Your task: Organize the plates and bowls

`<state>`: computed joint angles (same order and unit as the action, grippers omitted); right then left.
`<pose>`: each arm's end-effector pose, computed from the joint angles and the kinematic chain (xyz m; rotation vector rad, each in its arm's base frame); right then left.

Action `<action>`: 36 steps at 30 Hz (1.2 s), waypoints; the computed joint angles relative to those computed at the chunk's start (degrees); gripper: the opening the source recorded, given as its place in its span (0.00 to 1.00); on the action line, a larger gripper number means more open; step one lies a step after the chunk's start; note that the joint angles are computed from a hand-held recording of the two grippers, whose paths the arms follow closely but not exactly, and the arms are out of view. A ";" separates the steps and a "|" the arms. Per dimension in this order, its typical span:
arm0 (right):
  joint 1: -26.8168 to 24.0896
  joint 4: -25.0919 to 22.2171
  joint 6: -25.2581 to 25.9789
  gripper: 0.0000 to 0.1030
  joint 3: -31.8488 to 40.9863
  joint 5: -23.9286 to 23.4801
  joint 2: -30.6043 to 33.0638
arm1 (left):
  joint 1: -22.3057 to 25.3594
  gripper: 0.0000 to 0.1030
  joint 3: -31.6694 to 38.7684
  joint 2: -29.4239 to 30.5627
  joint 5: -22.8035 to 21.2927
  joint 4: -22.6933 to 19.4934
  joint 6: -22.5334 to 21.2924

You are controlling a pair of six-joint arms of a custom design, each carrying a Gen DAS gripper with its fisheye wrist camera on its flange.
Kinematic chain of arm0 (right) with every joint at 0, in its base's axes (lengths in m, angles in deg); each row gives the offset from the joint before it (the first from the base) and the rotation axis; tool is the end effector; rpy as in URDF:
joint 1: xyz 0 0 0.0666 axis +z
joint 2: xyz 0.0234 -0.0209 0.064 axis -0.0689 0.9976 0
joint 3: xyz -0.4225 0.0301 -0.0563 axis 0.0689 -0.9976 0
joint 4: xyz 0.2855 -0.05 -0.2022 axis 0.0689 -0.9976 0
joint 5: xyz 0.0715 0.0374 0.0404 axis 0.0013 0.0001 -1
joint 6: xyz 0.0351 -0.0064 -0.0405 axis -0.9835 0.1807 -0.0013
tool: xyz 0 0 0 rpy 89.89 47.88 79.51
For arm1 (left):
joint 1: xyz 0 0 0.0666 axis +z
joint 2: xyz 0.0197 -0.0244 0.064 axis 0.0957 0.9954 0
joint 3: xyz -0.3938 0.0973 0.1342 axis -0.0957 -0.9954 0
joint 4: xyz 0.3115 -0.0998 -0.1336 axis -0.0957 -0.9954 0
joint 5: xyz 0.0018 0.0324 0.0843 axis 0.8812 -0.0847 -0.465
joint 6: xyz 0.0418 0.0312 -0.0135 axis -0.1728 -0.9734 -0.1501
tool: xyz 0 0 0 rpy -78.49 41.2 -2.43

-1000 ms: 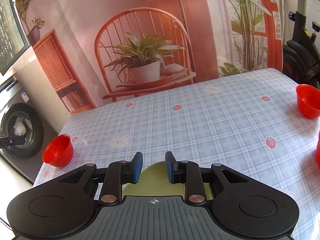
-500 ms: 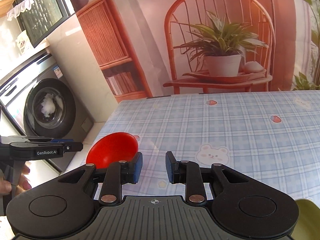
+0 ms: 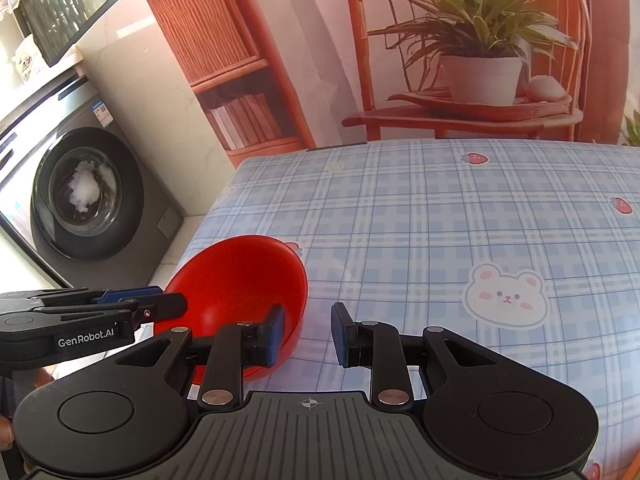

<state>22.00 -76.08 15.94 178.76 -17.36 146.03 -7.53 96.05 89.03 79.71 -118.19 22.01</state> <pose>0.6863 0.3355 0.3184 -0.0226 2.3822 0.5080 0.5406 -0.1250 0.3580 0.0962 2.4282 -0.1576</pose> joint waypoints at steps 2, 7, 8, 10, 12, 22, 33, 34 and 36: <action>0.06 0.27 0.16 0.23 -0.09 -0.53 0.08 | -0.06 0.26 -0.39 -0.01 0.31 0.34 0.46; -0.06 2.67 0.00 0.11 -2.87 -1.84 -1.34 | -0.82 0.10 -0.17 -0.28 -1.61 -0.07 1.63; -0.02 3.07 0.00 0.10 -3.47 -1.59 -1.71 | -1.02 0.10 0.01 -0.35 -1.89 -0.33 1.52; -0.03 3.45 0.07 0.10 -4.43 -1.20 -2.38 | -1.48 0.10 0.38 -0.51 -2.57 -0.84 0.85; -0.28 4.75 -0.99 0.09 -6.15 -1.51 -3.28 | -1.72 0.10 0.54 -0.73 -2.50 -1.37 0.99; -2.34 12.24 -6.70 0.07 -20.85 -2.35 -12.42 | -6.10 0.11 2.64 -3.06 -3.38 -5.82 -0.40; -7.09 22.05 -5.89 0.07 -39.11 -1.07 -26.24 | -15.80 0.12 8.07 -3.10 -5.94 -9.12 0.86; -7.69 22.72 -6.12 0.07 -40.48 -1.23 -27.29 | -16.62 0.12 8.70 -2.82 -6.09 -9.28 0.98; -9.20 24.43 -6.14 0.07 -43.54 -1.38 -29.53 | -18.41 0.12 10.24 -1.97 -6.36 -9.69 1.34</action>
<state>12.80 -51.65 9.80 135.21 -18.73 116.50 -25.94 106.29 87.06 73.35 -127.87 23.35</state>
